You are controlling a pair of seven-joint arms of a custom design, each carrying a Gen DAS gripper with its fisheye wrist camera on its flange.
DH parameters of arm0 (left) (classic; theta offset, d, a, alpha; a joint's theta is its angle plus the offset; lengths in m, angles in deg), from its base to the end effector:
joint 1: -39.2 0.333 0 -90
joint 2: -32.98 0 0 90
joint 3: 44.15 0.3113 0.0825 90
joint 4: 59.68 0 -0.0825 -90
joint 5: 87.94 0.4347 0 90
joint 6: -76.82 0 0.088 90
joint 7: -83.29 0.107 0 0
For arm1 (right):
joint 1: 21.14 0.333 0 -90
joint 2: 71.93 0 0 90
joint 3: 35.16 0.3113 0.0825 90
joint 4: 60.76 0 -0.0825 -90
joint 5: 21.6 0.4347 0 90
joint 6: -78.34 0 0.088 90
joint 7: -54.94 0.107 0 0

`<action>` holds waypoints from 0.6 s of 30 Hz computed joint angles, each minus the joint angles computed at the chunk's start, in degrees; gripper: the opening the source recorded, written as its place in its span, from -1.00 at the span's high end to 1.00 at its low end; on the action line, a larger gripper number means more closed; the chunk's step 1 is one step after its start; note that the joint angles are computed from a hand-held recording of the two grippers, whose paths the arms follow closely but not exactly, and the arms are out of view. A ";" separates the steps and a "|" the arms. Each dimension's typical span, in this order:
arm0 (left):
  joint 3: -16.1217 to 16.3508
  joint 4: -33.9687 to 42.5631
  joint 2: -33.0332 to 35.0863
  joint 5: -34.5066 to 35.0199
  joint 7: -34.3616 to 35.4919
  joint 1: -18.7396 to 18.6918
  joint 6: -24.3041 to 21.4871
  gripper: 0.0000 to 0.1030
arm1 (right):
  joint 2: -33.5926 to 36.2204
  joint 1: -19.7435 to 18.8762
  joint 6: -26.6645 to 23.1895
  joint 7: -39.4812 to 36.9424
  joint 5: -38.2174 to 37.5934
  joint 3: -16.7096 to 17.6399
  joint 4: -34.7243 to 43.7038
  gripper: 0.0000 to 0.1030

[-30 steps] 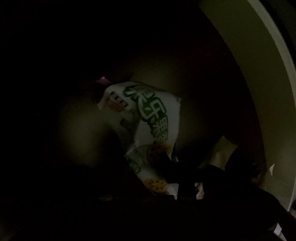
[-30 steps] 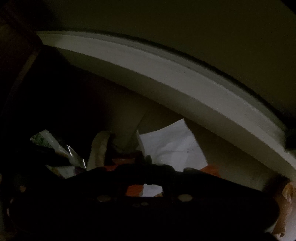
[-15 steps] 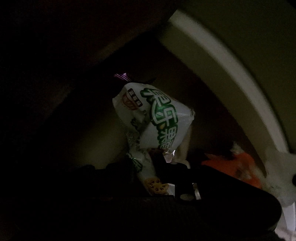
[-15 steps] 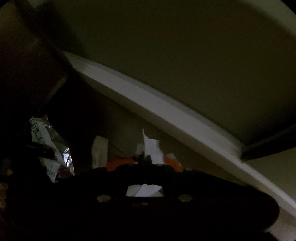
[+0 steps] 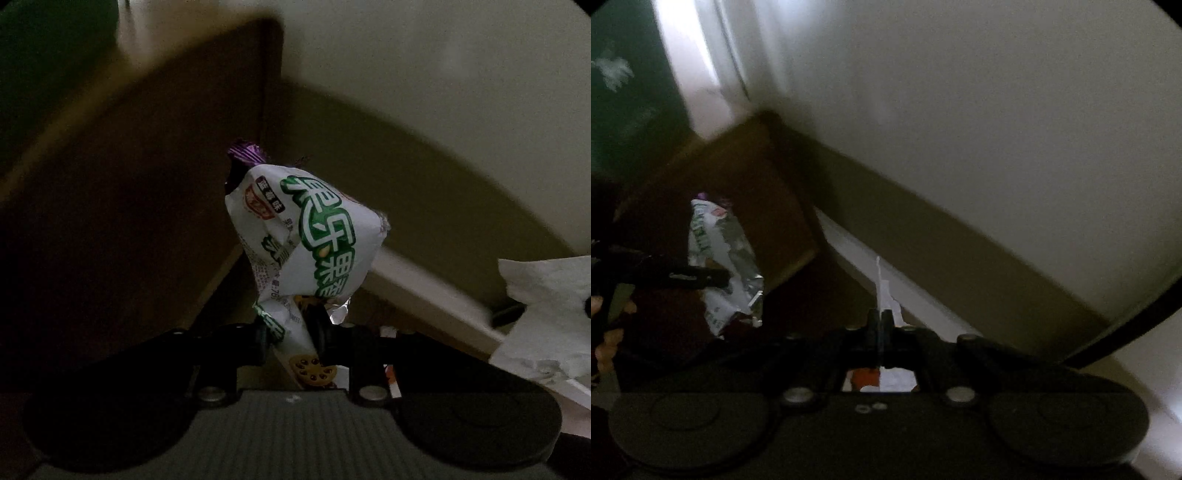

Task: Collect trash
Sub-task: 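Carry the snack wrapper and tissue up and release them into the teal wastebasket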

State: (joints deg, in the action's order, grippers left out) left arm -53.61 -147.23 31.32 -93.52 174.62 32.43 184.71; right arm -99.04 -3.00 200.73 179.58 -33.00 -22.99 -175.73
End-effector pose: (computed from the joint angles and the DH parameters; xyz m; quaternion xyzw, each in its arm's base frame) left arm 0.5956 -0.1827 0.6938 -0.5838 0.7879 -0.1790 0.0796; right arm 0.4236 0.2659 0.7035 -0.6650 0.6738 -0.2036 0.2495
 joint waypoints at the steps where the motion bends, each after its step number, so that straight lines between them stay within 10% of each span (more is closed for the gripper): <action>1: 0.12 1.55 -0.13 -0.48 0.54 0.08 -0.77 0.55 | -0.21 0.26 -0.44 -0.89 -0.27 0.13 1.22 1.00; 18: 1.68 33.41 3.31 -3.18 7.27 3.08 -14.52 0.55 | 8.05 1.17 -1.40 -13.81 -8.42 6.22 29.93 1.00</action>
State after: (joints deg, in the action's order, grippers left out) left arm -51.93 -113.82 34.63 -96.69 181.89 35.51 170.18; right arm -90.98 -1.84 199.33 165.77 -41.41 -16.78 -145.79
